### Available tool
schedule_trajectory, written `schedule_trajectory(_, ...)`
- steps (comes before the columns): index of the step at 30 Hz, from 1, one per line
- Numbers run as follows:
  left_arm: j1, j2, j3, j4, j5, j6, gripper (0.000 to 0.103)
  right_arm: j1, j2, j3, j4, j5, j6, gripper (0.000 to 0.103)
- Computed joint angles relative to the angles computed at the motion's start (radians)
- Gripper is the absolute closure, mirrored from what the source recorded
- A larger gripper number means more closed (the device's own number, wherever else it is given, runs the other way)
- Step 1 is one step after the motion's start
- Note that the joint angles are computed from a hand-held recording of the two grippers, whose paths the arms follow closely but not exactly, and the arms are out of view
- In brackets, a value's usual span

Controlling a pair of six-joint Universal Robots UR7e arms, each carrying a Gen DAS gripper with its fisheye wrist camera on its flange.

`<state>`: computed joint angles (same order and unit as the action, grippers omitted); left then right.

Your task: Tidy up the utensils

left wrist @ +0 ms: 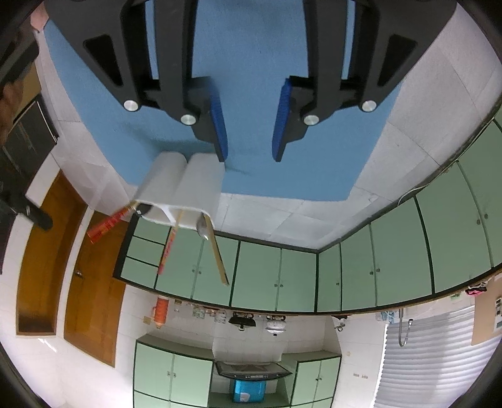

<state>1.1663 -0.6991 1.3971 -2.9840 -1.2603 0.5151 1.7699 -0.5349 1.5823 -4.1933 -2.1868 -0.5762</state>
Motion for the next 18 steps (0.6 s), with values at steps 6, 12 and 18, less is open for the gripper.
schedule_trajectory(6, 0.009, -0.044, 0.126, -0.007, 0.002, 0.017, 0.074, -0.009, 0.022, 0.135, -0.096, -0.1, 0.105, 0.075)
schedule_trajectory(12, 0.021, -0.081, 0.217, 0.02, -0.003, 0.025, 0.074, -0.029, 0.038, 0.228, -0.102, -0.142, 0.205, 0.075)
schedule_trajectory(18, 0.022, -0.098, 0.255, 0.096, -0.045, 0.002, 0.074, -0.027, 0.05, 0.255, -0.102, -0.148, 0.224, 0.075)
